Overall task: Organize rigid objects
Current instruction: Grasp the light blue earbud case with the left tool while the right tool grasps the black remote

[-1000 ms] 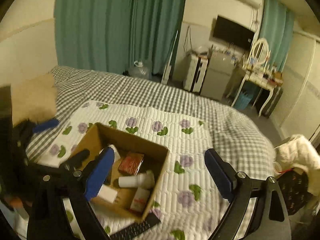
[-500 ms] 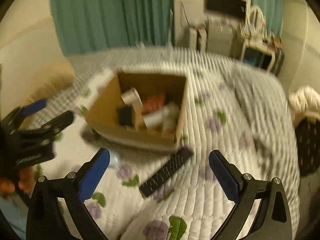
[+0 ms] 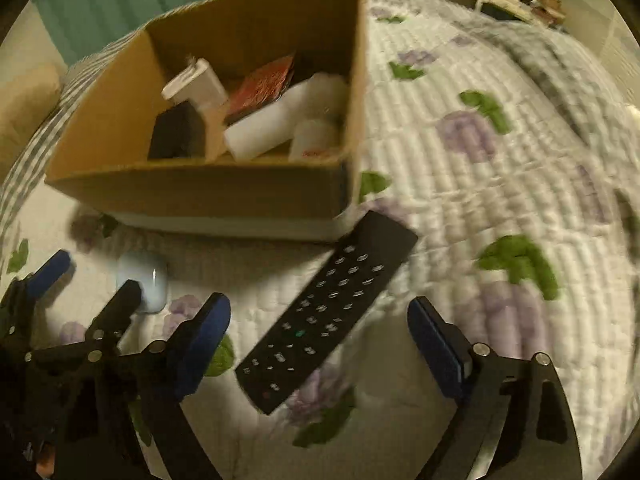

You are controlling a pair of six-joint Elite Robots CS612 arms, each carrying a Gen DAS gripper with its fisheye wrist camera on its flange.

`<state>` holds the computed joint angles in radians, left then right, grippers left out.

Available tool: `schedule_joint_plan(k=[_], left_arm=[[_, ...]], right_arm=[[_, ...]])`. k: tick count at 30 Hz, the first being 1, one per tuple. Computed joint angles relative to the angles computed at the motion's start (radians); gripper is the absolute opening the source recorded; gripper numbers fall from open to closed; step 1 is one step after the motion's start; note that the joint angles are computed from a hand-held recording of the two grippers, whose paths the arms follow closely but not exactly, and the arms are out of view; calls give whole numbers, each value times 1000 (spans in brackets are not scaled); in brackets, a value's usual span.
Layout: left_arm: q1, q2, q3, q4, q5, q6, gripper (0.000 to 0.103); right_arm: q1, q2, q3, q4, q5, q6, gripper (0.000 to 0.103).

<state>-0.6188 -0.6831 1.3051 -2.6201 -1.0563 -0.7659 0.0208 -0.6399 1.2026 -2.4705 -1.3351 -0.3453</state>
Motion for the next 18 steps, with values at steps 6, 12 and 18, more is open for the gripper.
schedule_joint_plan(k=[6,12,18], left_arm=[[14,32,-49,62,-80,-7,78],[12,36,-50,50,-85,18,53],[4,-7,32,-69,-44,-59,53]], right_arm=[[-12,-2,19,-16,47,2,69],[-13,5,12,3,47,0,67],[11,44,-44,59,-32,6,69]])
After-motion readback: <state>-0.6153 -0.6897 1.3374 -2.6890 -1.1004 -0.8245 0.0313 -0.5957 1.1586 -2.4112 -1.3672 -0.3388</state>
